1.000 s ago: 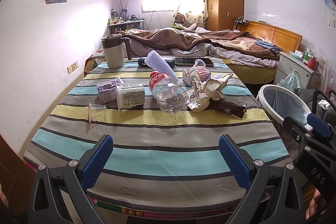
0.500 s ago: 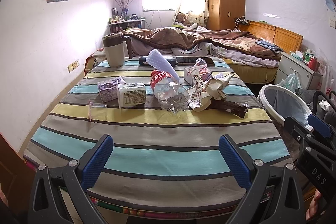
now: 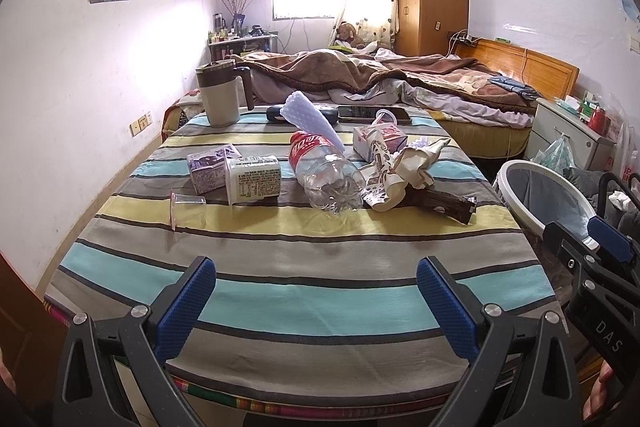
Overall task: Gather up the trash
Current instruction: 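Grasp the white cup with the left tool while the right tool grasps a brown wrapper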
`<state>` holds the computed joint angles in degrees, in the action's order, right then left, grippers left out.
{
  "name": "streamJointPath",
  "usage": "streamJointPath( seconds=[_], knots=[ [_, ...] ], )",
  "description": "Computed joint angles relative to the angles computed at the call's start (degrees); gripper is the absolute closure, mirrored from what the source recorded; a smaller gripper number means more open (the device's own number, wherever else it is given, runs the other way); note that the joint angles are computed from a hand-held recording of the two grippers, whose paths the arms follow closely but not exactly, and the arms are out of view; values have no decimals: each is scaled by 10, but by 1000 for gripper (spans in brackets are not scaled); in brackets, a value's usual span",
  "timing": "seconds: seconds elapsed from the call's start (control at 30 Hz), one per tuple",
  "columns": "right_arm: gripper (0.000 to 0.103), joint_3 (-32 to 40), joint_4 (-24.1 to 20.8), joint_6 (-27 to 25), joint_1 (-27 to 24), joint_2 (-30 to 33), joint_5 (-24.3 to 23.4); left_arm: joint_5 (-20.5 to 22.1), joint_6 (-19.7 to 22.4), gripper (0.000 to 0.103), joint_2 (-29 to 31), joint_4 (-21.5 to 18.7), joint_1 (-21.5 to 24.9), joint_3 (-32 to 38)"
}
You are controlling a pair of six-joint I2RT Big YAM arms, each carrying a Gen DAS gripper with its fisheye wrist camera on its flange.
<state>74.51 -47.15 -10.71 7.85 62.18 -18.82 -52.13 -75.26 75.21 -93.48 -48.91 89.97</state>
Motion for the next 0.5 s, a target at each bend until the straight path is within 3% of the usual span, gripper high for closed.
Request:
streamJointPath(
  seconds=[0.1,0.37,0.5],
  knots=[
    [31,2,0,-3,3,4,-2,8,25,1,-10,17,12,-9],
    [30,33,-2,-44,16,64,-79,39,96,1,-65,62,90,-58],
    [30,66,-30,-59,40,109,-64,53,139,1,-94,91,142,-84]
  ],
)
